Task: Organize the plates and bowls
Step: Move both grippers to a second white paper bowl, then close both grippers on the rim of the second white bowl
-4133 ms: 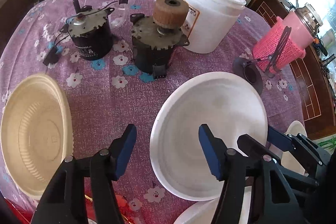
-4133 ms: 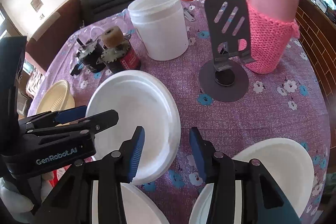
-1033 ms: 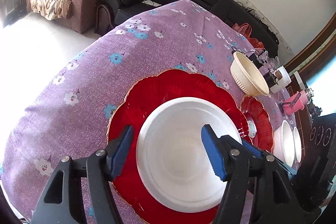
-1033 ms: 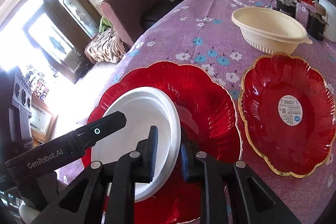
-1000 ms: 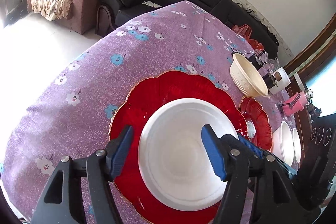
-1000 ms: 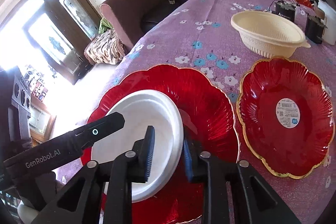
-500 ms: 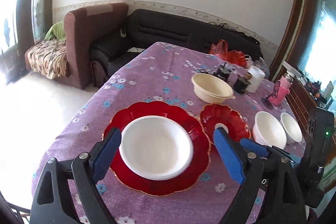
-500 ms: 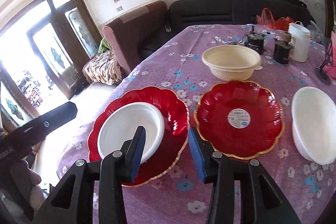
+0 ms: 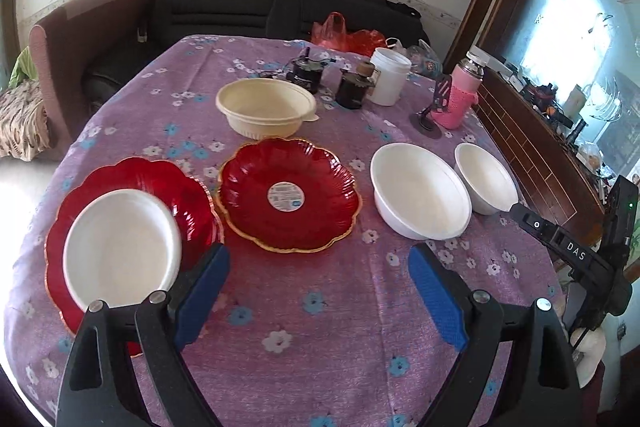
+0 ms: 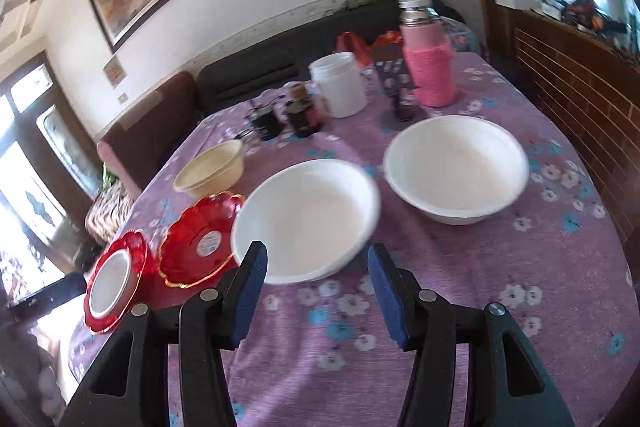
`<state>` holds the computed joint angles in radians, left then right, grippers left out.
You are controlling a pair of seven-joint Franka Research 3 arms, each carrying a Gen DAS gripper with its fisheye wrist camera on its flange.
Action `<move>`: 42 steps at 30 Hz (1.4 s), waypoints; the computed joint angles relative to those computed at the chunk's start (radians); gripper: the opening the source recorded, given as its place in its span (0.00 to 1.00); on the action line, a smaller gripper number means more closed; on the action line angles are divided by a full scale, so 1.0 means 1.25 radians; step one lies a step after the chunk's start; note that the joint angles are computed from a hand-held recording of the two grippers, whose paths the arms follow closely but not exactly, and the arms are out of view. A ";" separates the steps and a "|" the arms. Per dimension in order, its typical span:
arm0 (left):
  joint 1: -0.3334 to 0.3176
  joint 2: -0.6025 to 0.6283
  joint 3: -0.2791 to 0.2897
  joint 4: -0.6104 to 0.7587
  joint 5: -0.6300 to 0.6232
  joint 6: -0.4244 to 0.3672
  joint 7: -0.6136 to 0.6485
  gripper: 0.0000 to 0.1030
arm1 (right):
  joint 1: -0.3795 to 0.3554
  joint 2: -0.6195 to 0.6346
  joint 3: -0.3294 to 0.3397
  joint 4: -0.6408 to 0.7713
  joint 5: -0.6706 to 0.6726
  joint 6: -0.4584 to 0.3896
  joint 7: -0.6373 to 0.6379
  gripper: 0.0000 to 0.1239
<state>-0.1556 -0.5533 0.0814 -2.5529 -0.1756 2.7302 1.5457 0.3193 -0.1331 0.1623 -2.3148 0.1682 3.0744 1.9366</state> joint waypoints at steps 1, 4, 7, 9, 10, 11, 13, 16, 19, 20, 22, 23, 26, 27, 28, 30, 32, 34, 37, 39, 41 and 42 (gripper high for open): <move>-0.006 0.024 -0.003 0.017 -0.002 0.004 0.000 0.88 | 0.017 0.003 -0.025 -0.002 0.047 0.004 -0.024 0.46; -0.032 0.114 -0.004 0.095 -0.021 0.001 0.025 0.88 | 0.091 0.028 -0.091 0.020 0.246 -0.008 -0.165 0.46; -0.042 0.219 -0.010 0.197 -0.068 -0.028 0.065 0.87 | 0.112 0.077 -0.093 0.082 0.420 -0.044 -0.292 0.46; -0.035 0.294 -0.022 0.273 -0.095 -0.060 0.087 0.87 | 0.096 0.109 -0.070 0.114 0.405 -0.057 -0.268 0.46; -0.028 0.324 -0.031 0.303 -0.100 -0.075 0.092 0.87 | 0.087 0.123 -0.061 0.125 0.369 -0.057 -0.235 0.46; -0.018 0.354 -0.042 0.332 -0.097 -0.084 0.087 0.87 | 0.082 0.136 -0.058 0.134 0.313 -0.053 -0.185 0.46; 0.002 0.412 -0.061 0.389 -0.094 -0.108 0.080 0.87 | 0.079 0.155 -0.058 0.143 0.211 -0.043 -0.098 0.46; 0.031 0.485 -0.088 0.465 -0.104 -0.151 0.086 0.87 | 0.058 0.173 -0.038 0.150 0.228 -0.026 -0.117 0.46; 0.055 0.535 -0.118 0.515 -0.077 -0.165 0.068 0.87 | 0.029 0.183 -0.001 0.156 0.343 -0.014 -0.227 0.46; 0.061 0.547 -0.128 0.526 -0.067 -0.165 0.063 0.87 | 0.023 0.187 0.008 0.160 0.377 -0.013 -0.256 0.46; 0.076 0.575 -0.150 0.552 -0.056 -0.178 0.057 0.87 | 0.010 0.197 0.024 0.175 0.453 -0.025 -0.321 0.46; 0.084 0.586 -0.162 0.563 -0.056 -0.184 0.058 0.87 | 0.004 0.204 0.032 0.185 0.492 -0.037 -0.356 0.46; 0.100 0.615 -0.191 0.593 -0.035 -0.206 0.058 0.87 | 0.006 0.219 0.031 0.201 0.540 -0.065 -0.396 0.46; 0.105 0.623 -0.200 0.601 -0.038 -0.215 0.064 0.87 | 0.008 0.222 0.029 0.203 0.546 -0.069 -0.401 0.45; 0.108 0.629 -0.205 0.608 -0.036 -0.221 0.066 0.87 | 0.008 0.225 0.029 0.206 0.556 -0.074 -0.410 0.45; 0.113 0.639 -0.215 0.619 -0.037 -0.230 0.071 0.85 | 0.012 0.230 0.026 0.210 0.562 -0.078 -0.419 0.43; 0.119 0.648 -0.223 0.631 -0.043 -0.251 0.085 0.73 | 0.019 0.233 0.020 0.211 0.551 -0.073 -0.414 0.41; 0.116 0.654 -0.224 0.637 -0.030 -0.266 0.086 0.67 | 0.022 0.237 0.018 0.213 0.540 -0.073 -0.407 0.40; 0.107 0.645 -0.219 0.623 0.005 -0.252 0.069 0.61 | 0.023 0.244 0.015 0.218 0.526 -0.081 -0.395 0.36; 0.106 0.637 -0.219 0.611 0.014 -0.239 0.062 0.55 | 0.027 0.246 0.011 0.219 0.507 -0.080 -0.381 0.32; 0.107 0.630 -0.218 0.603 0.020 -0.233 0.060 0.43 | 0.041 0.245 -0.003 0.210 0.458 -0.064 -0.336 0.31; 0.107 0.624 -0.218 0.596 0.022 -0.229 0.061 0.42 | 0.049 0.243 -0.013 0.203 0.427 -0.052 -0.306 0.29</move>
